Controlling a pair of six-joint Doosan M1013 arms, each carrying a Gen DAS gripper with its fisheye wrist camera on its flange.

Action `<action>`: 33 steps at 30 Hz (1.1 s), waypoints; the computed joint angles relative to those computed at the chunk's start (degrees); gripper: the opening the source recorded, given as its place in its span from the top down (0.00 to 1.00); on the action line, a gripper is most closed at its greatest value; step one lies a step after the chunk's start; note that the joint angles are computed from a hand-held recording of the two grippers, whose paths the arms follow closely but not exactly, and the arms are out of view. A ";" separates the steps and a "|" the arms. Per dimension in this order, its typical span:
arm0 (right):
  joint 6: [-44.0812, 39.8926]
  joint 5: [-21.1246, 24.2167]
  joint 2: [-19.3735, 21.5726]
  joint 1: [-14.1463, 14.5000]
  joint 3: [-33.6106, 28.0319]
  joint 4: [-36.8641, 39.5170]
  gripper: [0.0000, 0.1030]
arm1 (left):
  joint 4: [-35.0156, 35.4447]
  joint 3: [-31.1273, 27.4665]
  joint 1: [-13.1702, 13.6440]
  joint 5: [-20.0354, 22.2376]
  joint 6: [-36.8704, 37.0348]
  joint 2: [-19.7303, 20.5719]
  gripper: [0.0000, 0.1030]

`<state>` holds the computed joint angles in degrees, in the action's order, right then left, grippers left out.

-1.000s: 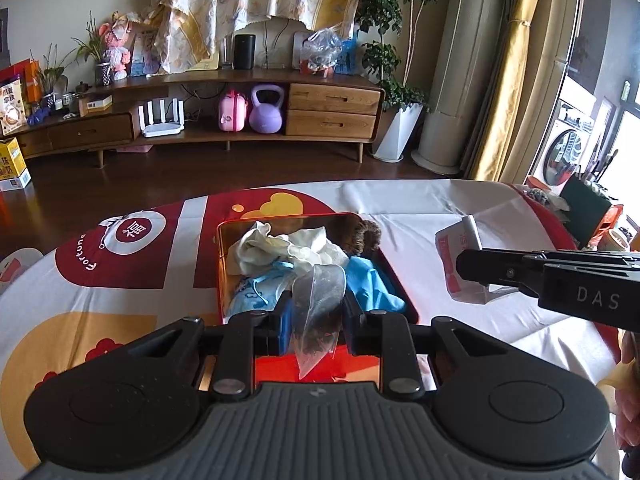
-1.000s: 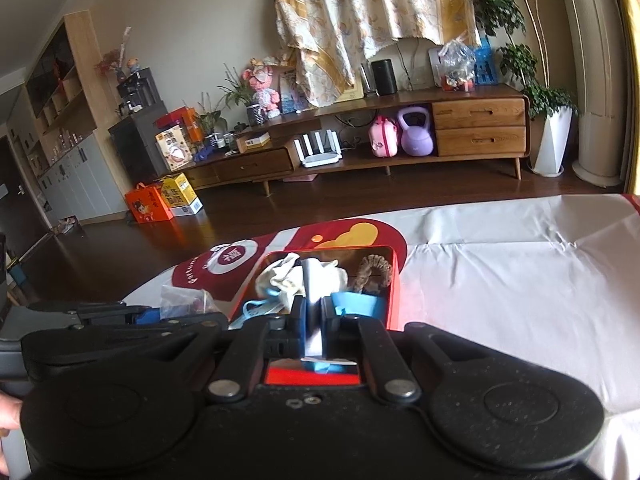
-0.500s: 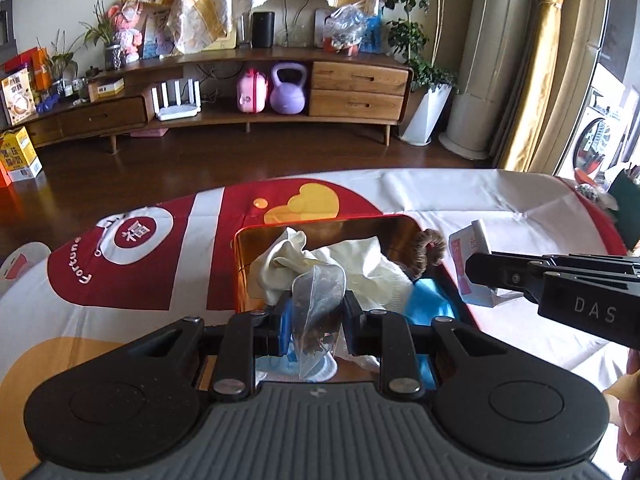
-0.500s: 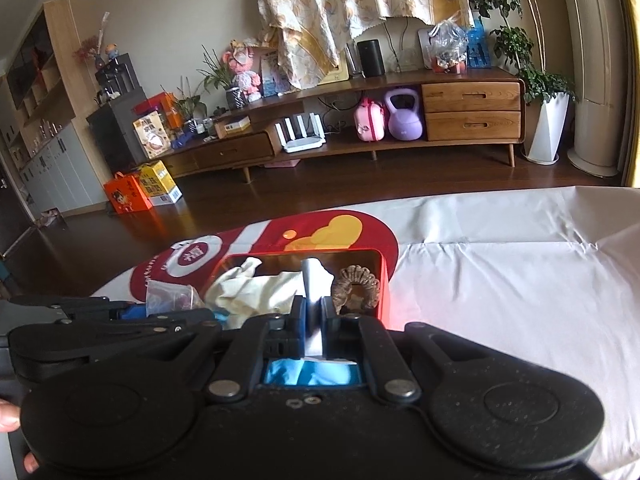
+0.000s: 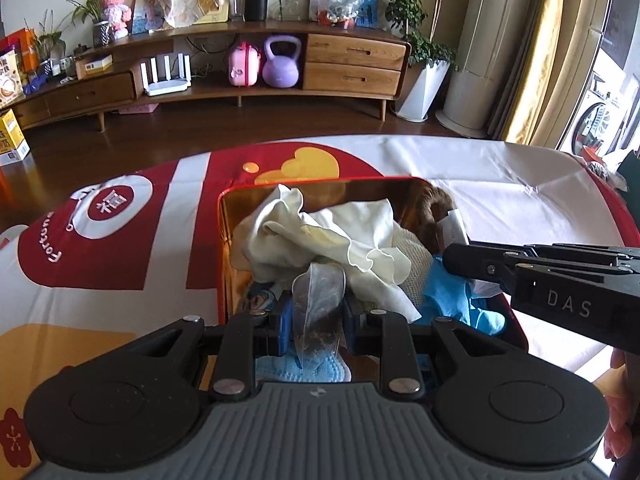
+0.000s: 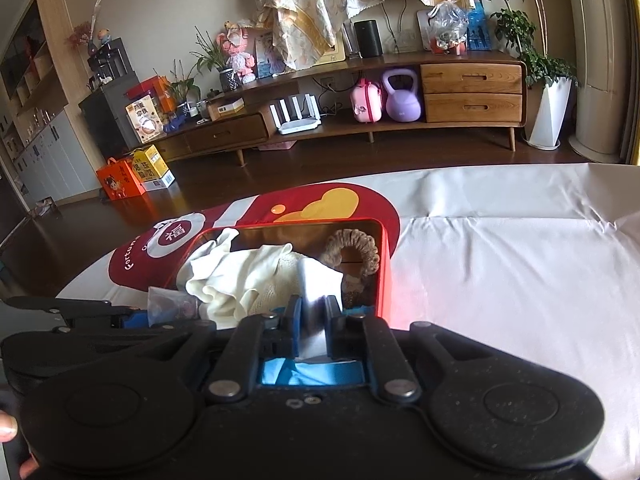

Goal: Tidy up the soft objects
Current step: 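Lower both items into the red tin and open both tools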

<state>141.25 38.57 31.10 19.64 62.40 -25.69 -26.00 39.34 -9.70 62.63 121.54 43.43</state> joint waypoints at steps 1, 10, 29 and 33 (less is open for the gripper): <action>-0.07 -0.12 -0.04 -0.02 0.06 0.24 0.87 | -0.10 -0.06 -0.01 0.16 0.07 0.07 0.76; 0.16 0.13 -0.79 0.07 0.69 0.30 0.75 | -1.08 0.65 0.26 0.06 -0.60 -0.46 0.75; 2.63 -0.91 -4.52 1.44 4.59 -2.93 0.41 | -5.02 7.79 1.38 -3.33 2.55 -5.44 0.33; 2.85 -1.59 -5.95 2.13 5.98 -4.43 0.37 | -5.90 9.86 1.71 -5.01 4.41 -7.16 0.31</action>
<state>144.10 36.98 25.15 21.76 68.37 -30.12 -31.90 49.20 -7.99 57.62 125.95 36.27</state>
